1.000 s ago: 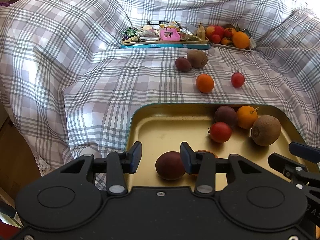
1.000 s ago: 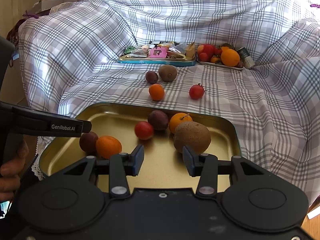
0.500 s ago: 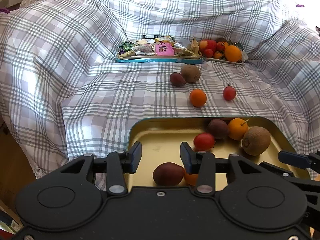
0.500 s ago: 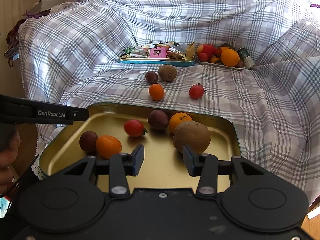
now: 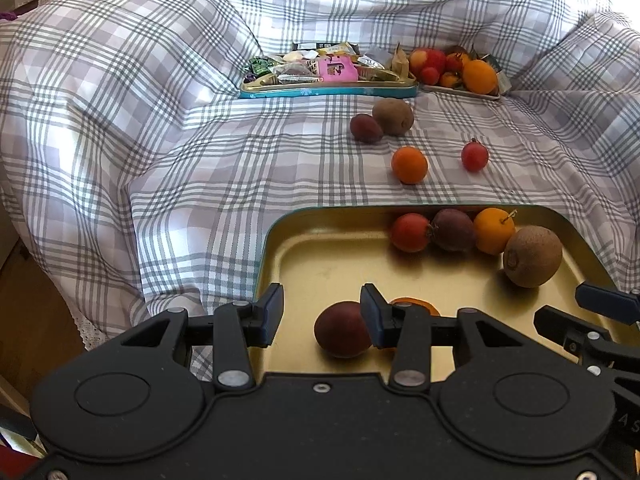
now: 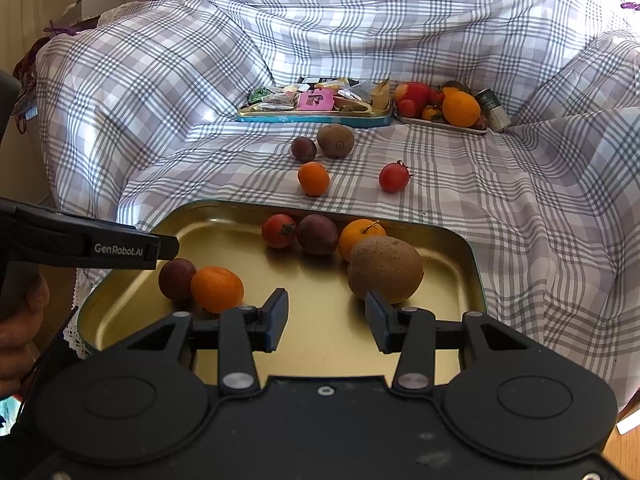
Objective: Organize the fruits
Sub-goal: 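Withdraw both open tools from the tray toward the remaining fruits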
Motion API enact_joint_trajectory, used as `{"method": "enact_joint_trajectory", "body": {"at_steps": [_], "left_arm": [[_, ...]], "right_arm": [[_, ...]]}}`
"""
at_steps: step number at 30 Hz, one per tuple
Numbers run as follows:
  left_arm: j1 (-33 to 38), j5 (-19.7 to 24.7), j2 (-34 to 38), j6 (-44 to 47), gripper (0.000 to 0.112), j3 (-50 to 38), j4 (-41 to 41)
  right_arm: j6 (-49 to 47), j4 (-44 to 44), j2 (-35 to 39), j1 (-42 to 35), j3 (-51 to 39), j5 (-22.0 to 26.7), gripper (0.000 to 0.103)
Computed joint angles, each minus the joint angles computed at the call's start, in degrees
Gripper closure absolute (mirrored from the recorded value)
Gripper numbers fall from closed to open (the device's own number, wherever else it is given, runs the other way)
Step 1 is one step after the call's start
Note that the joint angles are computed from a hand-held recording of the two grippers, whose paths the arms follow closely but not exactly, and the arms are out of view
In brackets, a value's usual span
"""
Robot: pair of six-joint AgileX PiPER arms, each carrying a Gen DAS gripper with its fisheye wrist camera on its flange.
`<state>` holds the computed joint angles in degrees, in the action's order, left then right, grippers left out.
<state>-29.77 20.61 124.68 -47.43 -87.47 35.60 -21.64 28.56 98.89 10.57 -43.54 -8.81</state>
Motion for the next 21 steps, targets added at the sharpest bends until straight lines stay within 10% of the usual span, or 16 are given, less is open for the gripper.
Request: {"method": "enact_joint_trajectory", "body": {"at_steps": [21], "left_arm": [[2.41, 2.75, 6.27, 3.59, 0.061, -11.87, -0.89]], "right_arm": [[-4.23, 2.08, 4.36, -1.4, -6.2, -0.41, 0.057]]}}
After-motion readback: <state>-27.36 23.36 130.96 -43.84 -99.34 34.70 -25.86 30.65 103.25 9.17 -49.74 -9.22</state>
